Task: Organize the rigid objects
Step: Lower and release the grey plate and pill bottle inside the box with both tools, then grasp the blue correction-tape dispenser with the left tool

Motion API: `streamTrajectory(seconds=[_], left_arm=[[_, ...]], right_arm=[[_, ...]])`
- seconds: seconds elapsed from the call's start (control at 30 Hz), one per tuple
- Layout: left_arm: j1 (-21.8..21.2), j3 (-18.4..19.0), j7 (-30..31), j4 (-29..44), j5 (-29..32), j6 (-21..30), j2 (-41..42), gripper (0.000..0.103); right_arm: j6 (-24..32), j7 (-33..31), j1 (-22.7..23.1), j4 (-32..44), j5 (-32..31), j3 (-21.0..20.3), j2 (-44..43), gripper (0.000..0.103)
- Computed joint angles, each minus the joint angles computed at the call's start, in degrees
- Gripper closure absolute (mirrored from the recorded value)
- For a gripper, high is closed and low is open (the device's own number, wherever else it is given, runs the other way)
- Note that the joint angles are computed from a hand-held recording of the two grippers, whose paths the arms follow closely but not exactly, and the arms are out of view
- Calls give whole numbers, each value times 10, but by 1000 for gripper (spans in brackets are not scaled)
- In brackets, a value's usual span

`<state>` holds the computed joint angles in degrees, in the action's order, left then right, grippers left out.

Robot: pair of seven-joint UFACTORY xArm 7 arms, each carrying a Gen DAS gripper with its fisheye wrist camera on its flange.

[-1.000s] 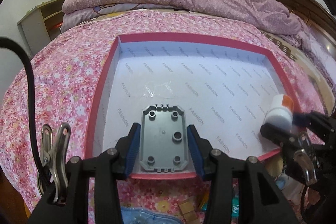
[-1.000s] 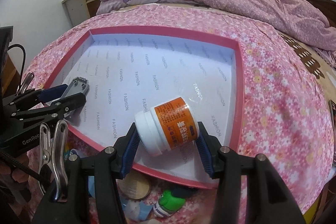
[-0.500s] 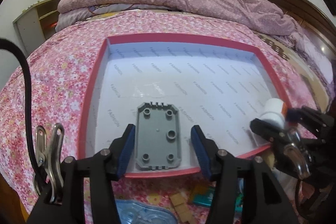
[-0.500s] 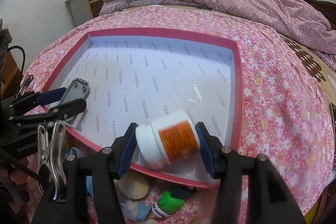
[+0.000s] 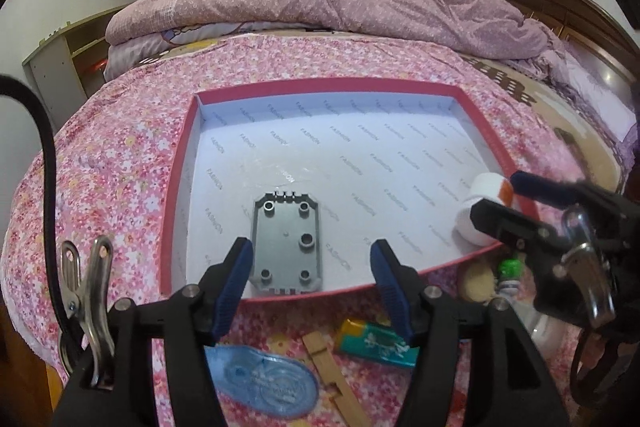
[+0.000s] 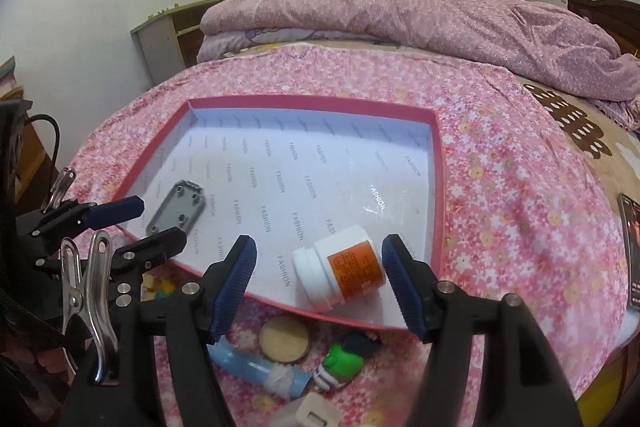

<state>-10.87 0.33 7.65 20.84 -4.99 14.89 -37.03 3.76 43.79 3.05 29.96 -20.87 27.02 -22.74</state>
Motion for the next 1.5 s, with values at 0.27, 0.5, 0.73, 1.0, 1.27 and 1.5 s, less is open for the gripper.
streamTrajectory(seconds=[0.27, 0.5, 0.73, 1.0, 1.27, 1.5], left_arm=[[5, 8, 3, -17, -1, 25, -50, 38], [5, 23, 14, -35, -11, 54, -90, 38], [16, 25, 24, -53, -12, 77, -127, 38], [25, 27, 35, -76, -9, 107, -174, 38], [41, 28, 44, -99, -4, 134, -215, 38], [63, 34, 53, -117, 3, 158, -232, 38]], right_arm=[[7, -6, 41, -26, 26, -16, -43, 36], [21, -12, 76, -46, 53, -26, -73, 36], [36, -17, 110, -68, 75, -34, -105, 36], [55, -15, 140, -88, 90, -36, -126, 36], [71, -12, 167, -109, 103, -45, -150, 36], [84, -14, 187, -124, 110, -51, -165, 36]])
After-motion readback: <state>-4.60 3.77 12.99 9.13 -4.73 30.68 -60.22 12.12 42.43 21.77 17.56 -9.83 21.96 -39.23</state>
